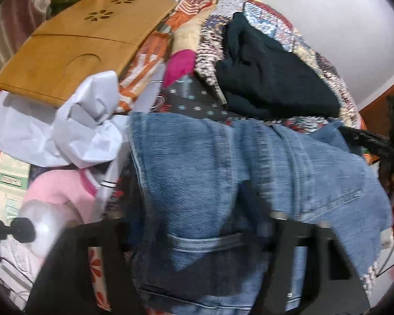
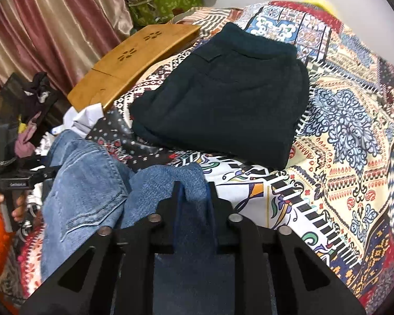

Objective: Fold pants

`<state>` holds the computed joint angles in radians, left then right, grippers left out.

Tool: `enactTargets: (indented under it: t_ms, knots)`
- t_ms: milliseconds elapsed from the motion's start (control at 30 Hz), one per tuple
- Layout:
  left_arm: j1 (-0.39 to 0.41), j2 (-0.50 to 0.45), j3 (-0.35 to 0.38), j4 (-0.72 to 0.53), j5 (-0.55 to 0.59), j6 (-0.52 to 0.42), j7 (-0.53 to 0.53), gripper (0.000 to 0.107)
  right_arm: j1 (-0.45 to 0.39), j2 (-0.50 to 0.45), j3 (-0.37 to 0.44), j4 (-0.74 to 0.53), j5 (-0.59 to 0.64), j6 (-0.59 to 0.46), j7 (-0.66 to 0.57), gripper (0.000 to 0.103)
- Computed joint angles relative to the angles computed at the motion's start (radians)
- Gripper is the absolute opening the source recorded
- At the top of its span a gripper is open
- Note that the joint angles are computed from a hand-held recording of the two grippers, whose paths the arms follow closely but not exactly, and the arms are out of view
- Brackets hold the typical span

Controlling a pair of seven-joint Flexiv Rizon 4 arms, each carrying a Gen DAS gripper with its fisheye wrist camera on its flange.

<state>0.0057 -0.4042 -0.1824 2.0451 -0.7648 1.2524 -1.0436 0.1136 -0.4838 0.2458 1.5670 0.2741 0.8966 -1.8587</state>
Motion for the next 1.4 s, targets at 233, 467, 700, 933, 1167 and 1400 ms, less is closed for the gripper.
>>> enactTargets:
  t_ms: [233,467,700,933,1167,1400]
  knots:
    - [-0.181,0.048,0.232,-0.032,0.438,0.094,-0.268,0.017,0.032,0.063,-0.01,0.107,-0.065,0.229,-0.019,0.003]
    - [-0.156,0.055,0.262,-0.059,0.62,0.051,-0.386,0.018,0.046,0.054,-0.042,0.114,-0.169,0.301,0.068,0.002]
    - [-0.126,0.086,0.257,-0.028,0.698,-0.01,-0.5,0.071,0.051,0.094,-0.051,0.161,-0.245,0.214,0.128,0.008]
    - [-0.075,0.19,0.198,0.099,0.612,0.048,-0.495,0.089,-0.014,0.255,-0.038,0.301,-0.131,0.306,0.11,0.049]
    - [-0.056,0.183,0.097,0.182,0.335,-0.017,-0.374,0.089,-0.025,0.397,-0.073,0.462,-0.083,0.325,0.125,0.05]
    - [-0.082,0.145,0.026,0.18,0.074,0.008,-0.228,0.083,-0.002,0.515,-0.106,0.536,0.115,0.218,0.021,0.051]
